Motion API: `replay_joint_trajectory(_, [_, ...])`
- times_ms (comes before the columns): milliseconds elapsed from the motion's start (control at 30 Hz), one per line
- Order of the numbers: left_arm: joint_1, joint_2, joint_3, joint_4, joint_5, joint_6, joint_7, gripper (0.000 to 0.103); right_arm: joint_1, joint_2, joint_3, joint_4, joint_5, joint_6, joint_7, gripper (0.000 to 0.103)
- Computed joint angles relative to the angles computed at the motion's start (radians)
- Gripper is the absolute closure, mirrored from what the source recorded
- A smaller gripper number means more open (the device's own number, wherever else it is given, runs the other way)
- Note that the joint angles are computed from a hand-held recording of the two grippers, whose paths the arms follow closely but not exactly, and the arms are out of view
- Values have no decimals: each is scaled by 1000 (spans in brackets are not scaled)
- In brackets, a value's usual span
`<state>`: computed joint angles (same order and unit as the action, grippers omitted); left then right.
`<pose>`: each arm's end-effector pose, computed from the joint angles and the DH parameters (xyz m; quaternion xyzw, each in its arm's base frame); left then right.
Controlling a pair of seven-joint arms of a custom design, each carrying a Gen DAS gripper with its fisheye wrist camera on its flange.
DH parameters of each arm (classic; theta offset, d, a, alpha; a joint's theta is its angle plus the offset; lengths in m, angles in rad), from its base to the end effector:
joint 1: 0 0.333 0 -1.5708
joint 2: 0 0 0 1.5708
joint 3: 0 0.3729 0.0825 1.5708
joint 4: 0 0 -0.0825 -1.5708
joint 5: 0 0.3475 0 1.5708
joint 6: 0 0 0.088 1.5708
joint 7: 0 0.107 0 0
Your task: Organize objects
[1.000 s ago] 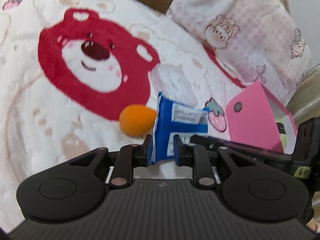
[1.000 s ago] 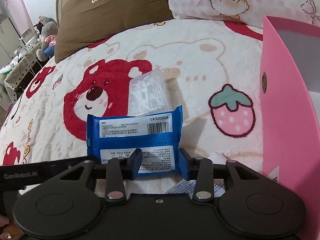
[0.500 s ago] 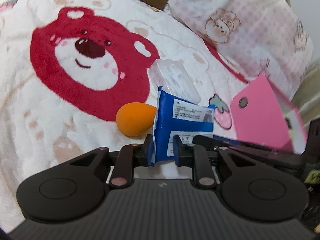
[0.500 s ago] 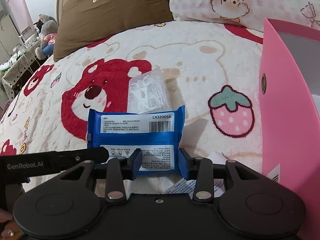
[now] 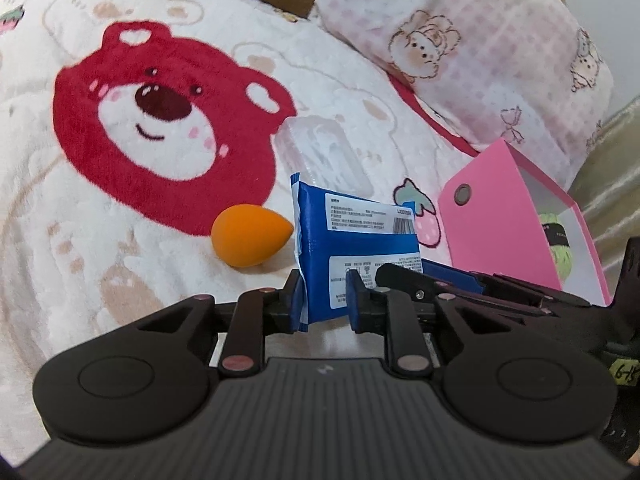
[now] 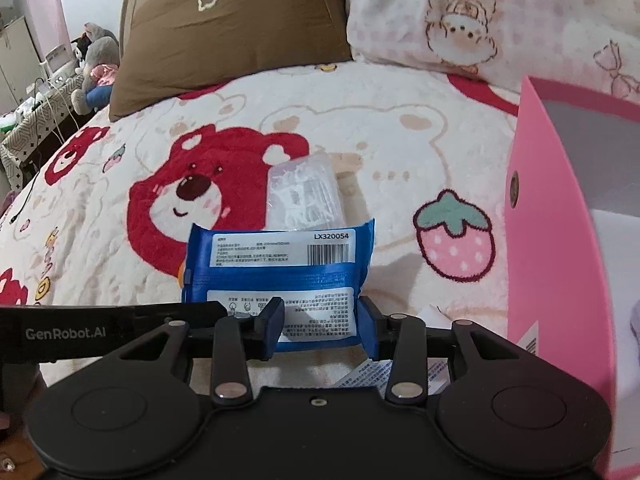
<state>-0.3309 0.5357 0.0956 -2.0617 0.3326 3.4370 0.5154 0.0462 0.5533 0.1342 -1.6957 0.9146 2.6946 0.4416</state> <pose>0.6155 -0.1959 0.3472 -0.7697 0.4967 -0.3895 0.0953 0.7014 0.0832 0.3853 -0.8066 0.4700 -0.0887 0.3473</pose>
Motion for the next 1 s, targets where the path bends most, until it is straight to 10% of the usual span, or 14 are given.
replay_joint_trajectory(233, [39,-51,-54,-18,50,-42,11,83,-8,-72,12,-82,59,41,-69,56])
replay_joint_trajectory(567, [331,-152,-442,-14,136,-315,107,81,-13,-186,-33,-181,77,-39,-136,55])
replay_joint_trajectory(1000, [406,-254,-579,-91,-58,-348,255,81,6,-287,-100,-248,-10,-153,-9,54])
